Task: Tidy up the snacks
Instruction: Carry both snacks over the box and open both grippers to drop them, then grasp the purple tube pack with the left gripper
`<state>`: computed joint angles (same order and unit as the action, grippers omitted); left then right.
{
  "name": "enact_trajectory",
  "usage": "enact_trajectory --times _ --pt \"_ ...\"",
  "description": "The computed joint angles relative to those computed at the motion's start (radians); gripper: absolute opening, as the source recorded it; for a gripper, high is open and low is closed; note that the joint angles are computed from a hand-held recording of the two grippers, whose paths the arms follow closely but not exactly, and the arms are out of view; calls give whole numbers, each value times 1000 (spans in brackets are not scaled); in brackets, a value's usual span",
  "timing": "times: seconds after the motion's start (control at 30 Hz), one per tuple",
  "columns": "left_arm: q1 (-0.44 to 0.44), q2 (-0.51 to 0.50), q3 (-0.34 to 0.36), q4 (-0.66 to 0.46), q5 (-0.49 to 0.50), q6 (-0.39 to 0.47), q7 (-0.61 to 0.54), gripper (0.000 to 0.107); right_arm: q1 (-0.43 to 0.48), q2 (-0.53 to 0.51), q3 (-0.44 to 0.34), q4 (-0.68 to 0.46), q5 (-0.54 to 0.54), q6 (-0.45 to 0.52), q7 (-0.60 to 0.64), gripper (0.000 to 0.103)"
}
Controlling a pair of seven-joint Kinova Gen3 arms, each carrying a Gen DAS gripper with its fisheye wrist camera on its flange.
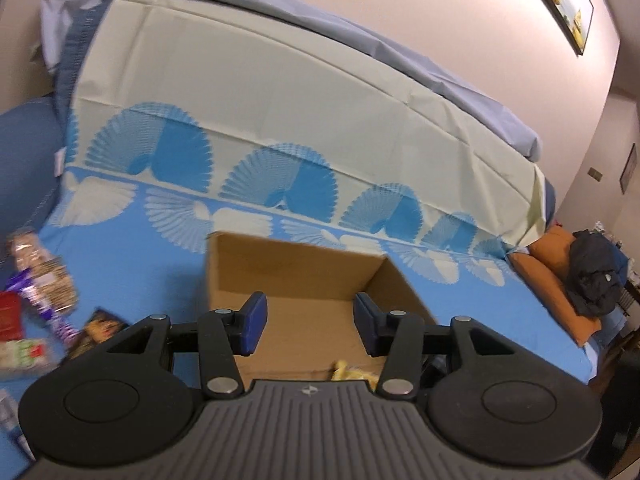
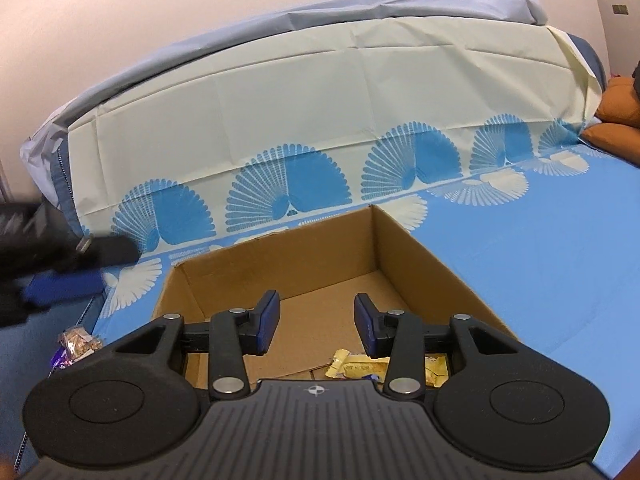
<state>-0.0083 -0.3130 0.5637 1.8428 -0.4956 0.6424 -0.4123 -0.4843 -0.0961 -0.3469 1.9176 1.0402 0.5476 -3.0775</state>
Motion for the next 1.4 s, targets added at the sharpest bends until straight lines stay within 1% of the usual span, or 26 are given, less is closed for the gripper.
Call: enact_trajectory --times 0.07,0.1,0.17,0.2,0.3,0.33,0.4,0.43,0.47,0.53,0.57,0.6,0.67,0.73,0.8,0.83,0.87,0.9,0.93,1.0,1.1,1.23,1.27,1.3,1.37,1.4 --pt "35 -48 -58 40 48 -1 -25 53 -13 -4 10 13 34 -21 -36 43" --pt "47 -68 -82 54 73 3 -45 53 -10 -8 3 26 74 -35 -74 43" --pt "79 -105 -142 76 137 25 -106 53 16 -15 -45 45 155 -36 -141 43" --pt "95 -127 -174 91 168 35 -140 53 6 -16 -50 54 196 -31 -172 43" --pt "135 -184 -260 137 246 68 -238 51 -26 -23 -41 70 243 -45 -196 43" --pt "143 -204 -283 158 268 73 -264 46 -33 -25 -41 72 247 -47 -193 43" --pt "153 -249 -328 212 303 83 -315 38 -16 -29 -62 71 223 -66 -162 43" --pt "152 -265 -344 237 318 87 -337 32 -15 -33 -61 68 187 -80 -126 43" --pt "152 -282 -363 262 331 97 -360 30 -32 -37 -42 65 146 -94 -86 43" --pt "128 -311 -380 310 352 126 -384 30 -91 -40 17 60 65 -124 -4 43" --pt "114 -325 -390 333 363 135 -394 30 -102 -40 28 57 27 -132 36 43" --pt "98 -337 -396 354 374 140 -401 30 -95 -40 20 53 -11 -136 77 43" --pt "59 -356 -395 392 394 143 -407 30 -47 -36 -29 41 -78 -134 153 43" --pt "24 -374 -384 434 416 128 -414 34 -31 -33 -52 39 -91 -132 175 44" --pt "-12 -364 -380 446 443 139 -414 39 -23 -28 -70 35 -95 -128 188 45" --pt "-25 -358 -381 445 453 138 -415 50 -22 -26 -73 33 -102 -127 198 46" --pt "-39 -359 -378 450 458 126 -415 65 -22 -24 -75 32 -108 -125 205 49" --pt "-61 -360 -358 455 457 116 -409 70 -21 -22 -77 32 -112 -125 210 50" --pt "-78 -350 -341 458 454 108 -407 72 -23 -20 -77 31 -120 -124 219 51" --pt "-102 -323 -318 462 457 102 -404 72 -26 -14 -76 26 -134 -121 234 52" --pt "-134 -304 -247 457 429 82 -374 74 -33 -10 -71 23 -149 -121 253 54" --pt "-180 -281 -142 442 374 90 -331 73 -45 -1 -64 17 -176 -120 289 57" --pt "-191 -274 -116 436 357 98 -320 72 -48 1 -64 16 -179 -119 295 57" --pt "-210 -267 -81 427 335 116 -303 69 -52 4 -63 14 -182 -117 302 58" --pt "-246 -243 -9 395 283 178 -262 42 -58 7 -60 11 -188 -116 312 58" --pt "-253 -228 8 373 267 219 -256 37 -62 9 -58 10 -193 -117 321 58"
